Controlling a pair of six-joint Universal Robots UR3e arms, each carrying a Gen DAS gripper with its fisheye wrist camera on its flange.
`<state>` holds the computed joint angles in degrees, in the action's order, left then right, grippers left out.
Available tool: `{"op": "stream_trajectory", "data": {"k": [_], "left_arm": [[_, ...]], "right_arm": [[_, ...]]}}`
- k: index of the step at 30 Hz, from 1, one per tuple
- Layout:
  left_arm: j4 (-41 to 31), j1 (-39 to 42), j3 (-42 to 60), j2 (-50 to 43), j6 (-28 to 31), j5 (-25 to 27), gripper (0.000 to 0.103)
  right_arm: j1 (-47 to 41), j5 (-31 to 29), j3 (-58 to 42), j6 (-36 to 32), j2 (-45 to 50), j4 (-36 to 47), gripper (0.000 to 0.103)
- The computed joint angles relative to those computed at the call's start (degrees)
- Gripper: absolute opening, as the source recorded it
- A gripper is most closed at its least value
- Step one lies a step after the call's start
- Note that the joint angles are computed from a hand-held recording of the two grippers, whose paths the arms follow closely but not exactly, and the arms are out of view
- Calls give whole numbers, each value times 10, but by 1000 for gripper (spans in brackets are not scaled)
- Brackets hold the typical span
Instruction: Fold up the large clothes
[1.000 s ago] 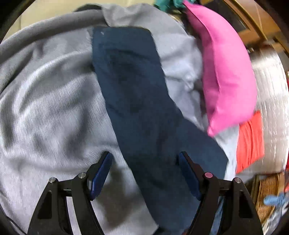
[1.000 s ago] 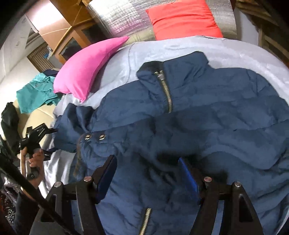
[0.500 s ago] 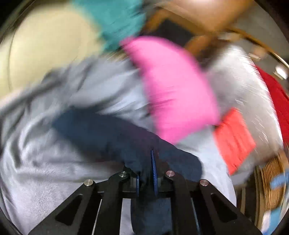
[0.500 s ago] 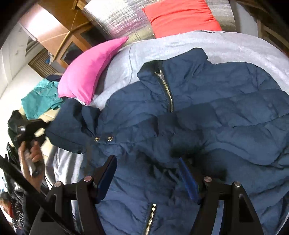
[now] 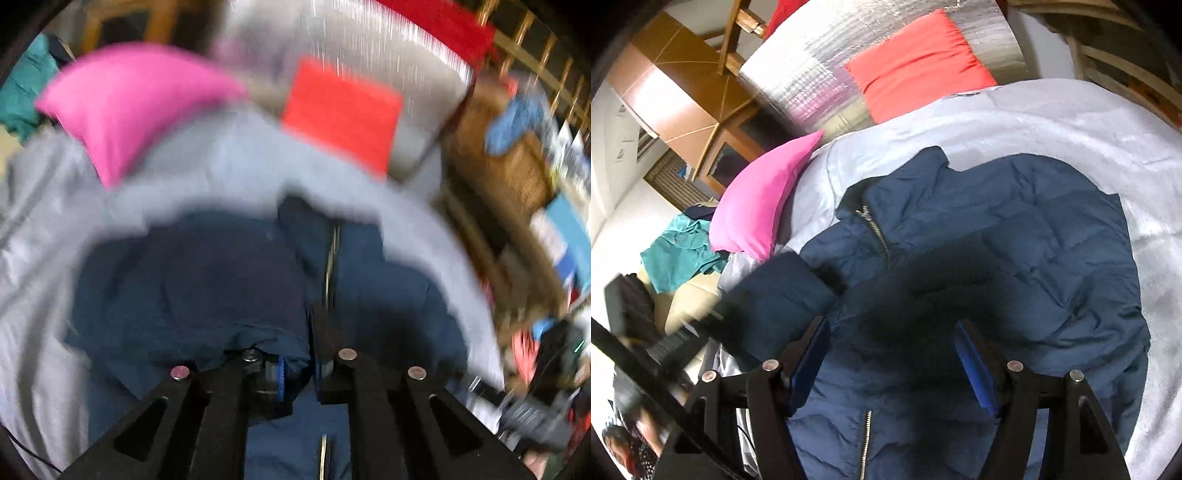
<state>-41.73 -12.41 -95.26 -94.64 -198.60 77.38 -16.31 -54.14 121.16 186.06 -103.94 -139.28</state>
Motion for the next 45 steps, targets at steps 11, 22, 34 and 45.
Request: {"op": "stream_trajectory", "data": {"k": [11,22,34,45], "left_arm": [[-65,35,-89,172,68,-76,92],[-64,79,-167,136,26,-170,92],[-48,-55,-75,57,9,9,93],[-6,-19,-111,100,-30,-68,93]], "right_arm": [[12,9,-4,-5,17,5,73],[42,-48,-4,1,-7,-30,73],[58,-61,-14,4,4,-32,73],[35,-37,-10,-5,-19,-11,73]]}}
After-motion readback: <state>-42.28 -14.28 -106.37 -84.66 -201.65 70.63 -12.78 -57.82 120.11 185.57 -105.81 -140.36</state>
